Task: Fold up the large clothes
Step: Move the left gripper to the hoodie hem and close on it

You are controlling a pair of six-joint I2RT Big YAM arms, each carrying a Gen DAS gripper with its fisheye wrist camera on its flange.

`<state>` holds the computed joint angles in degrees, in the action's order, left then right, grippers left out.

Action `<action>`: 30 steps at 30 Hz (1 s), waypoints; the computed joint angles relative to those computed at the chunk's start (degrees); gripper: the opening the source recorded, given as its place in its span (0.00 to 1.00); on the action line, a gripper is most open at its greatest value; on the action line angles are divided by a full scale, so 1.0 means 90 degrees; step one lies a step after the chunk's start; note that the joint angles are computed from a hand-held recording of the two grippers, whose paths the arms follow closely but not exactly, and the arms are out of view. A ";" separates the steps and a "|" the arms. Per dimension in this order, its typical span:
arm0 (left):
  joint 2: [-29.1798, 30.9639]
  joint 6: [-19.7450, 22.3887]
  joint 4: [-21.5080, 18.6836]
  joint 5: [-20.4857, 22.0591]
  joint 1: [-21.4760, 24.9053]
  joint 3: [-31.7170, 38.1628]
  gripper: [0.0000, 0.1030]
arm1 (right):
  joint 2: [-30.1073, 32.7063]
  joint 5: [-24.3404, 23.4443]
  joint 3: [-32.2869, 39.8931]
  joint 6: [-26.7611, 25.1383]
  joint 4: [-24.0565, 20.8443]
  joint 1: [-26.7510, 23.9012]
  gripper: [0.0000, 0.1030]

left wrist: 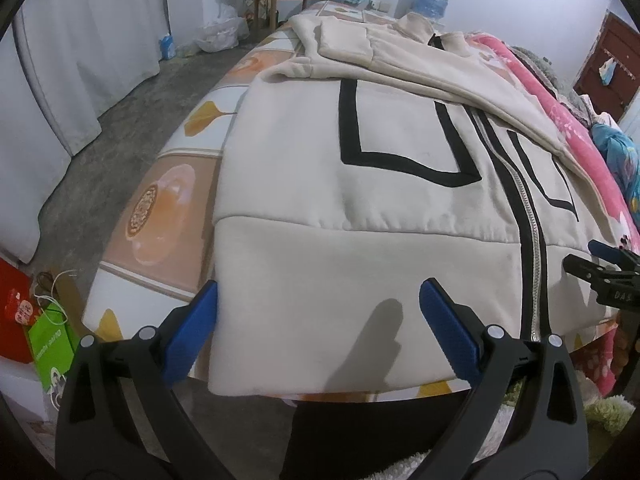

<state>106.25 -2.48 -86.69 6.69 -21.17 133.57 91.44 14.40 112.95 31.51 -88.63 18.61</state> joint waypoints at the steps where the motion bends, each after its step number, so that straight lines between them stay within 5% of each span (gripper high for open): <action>1: 0.0020 0.0000 -0.0026 -0.0017 -0.0004 0.0023 0.92 | 0.0004 -0.0008 0.0000 -0.0025 0.0002 -0.0001 0.94; 7: 0.0077 0.0105 -0.0136 0.0039 0.0006 0.0165 0.92 | 0.0119 -0.0146 0.0165 -0.0003 -0.0140 -0.0055 0.94; 15: -0.0397 0.0347 0.0288 0.0448 0.0134 -0.0447 0.92 | 0.0169 -0.0209 0.0231 0.0012 -0.0170 -0.0074 0.94; 20: -0.0616 0.0612 0.0399 0.0667 0.0239 -0.0600 0.79 | 0.0020 -0.0202 -0.0009 -0.0110 0.0084 -0.0064 0.94; 25: -0.0508 0.0492 0.0111 0.0964 0.0377 -0.0523 0.74 | -0.0049 -0.0106 -0.0117 -0.0007 0.0166 -0.0037 0.94; 30: -0.0251 0.0242 0.0088 0.0739 0.0465 -0.0388 0.74 | 0.0005 -0.0082 -0.0042 0.0089 0.0102 -0.0032 0.94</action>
<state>103.99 -0.30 -85.90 13.34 -16.99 130.07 91.49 13.65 112.57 32.31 -87.71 18.32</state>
